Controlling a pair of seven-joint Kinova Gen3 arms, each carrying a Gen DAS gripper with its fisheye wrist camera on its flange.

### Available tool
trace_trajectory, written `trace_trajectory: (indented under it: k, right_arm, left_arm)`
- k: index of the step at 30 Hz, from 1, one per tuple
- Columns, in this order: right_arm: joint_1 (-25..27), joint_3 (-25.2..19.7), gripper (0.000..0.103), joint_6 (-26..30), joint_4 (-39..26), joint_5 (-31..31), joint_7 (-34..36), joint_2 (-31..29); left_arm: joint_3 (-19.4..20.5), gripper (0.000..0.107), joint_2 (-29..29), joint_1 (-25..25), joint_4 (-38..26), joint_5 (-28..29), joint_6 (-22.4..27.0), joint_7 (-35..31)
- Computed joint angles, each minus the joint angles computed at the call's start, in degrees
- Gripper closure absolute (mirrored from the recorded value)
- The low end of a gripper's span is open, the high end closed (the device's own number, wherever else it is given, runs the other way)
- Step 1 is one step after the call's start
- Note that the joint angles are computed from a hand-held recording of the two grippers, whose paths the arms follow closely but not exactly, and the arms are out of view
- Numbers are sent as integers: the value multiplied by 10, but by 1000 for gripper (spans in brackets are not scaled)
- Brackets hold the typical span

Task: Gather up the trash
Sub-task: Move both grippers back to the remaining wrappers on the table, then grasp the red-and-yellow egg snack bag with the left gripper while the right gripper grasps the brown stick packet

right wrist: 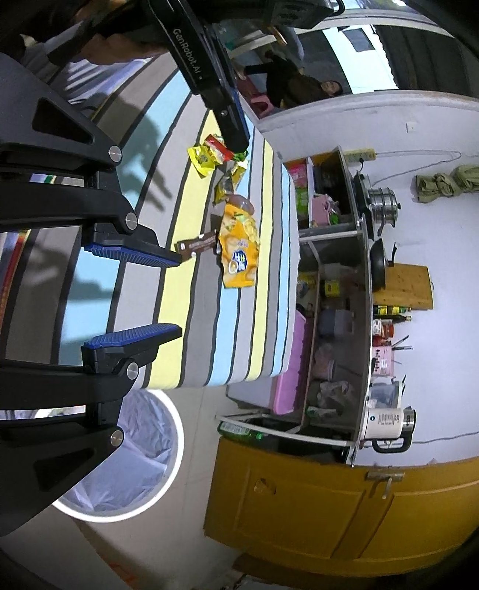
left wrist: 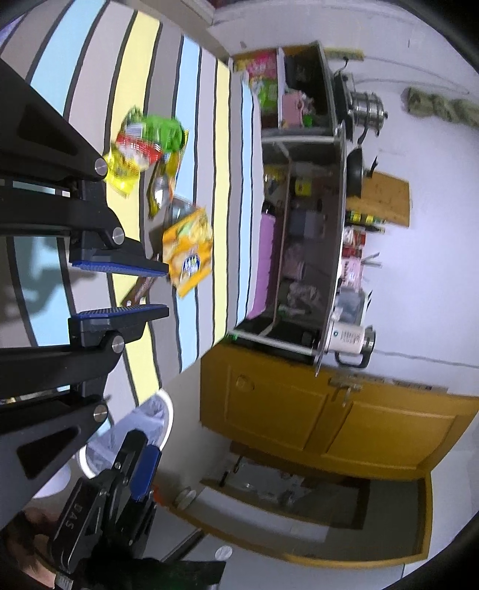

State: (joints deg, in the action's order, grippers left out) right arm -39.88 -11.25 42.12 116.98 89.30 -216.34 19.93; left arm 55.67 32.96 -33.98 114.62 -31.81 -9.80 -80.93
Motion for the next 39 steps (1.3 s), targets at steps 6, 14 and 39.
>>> trace_trajectory:
  k: [6,14,39]
  right_arm:
    - [6,0,70,-20,-16,10,8,12]
    - [17,5,70,-49,-38,27,17,30]
    - [50,57,63,-177,-148,-21,153,112]
  left_arm:
    - [-52,93,-19,17,3,1,-24,19]
    - [-81,93,-13,17,-12,-40,-12,48]
    - [-117,65,74,45,-112,114,81,-106]
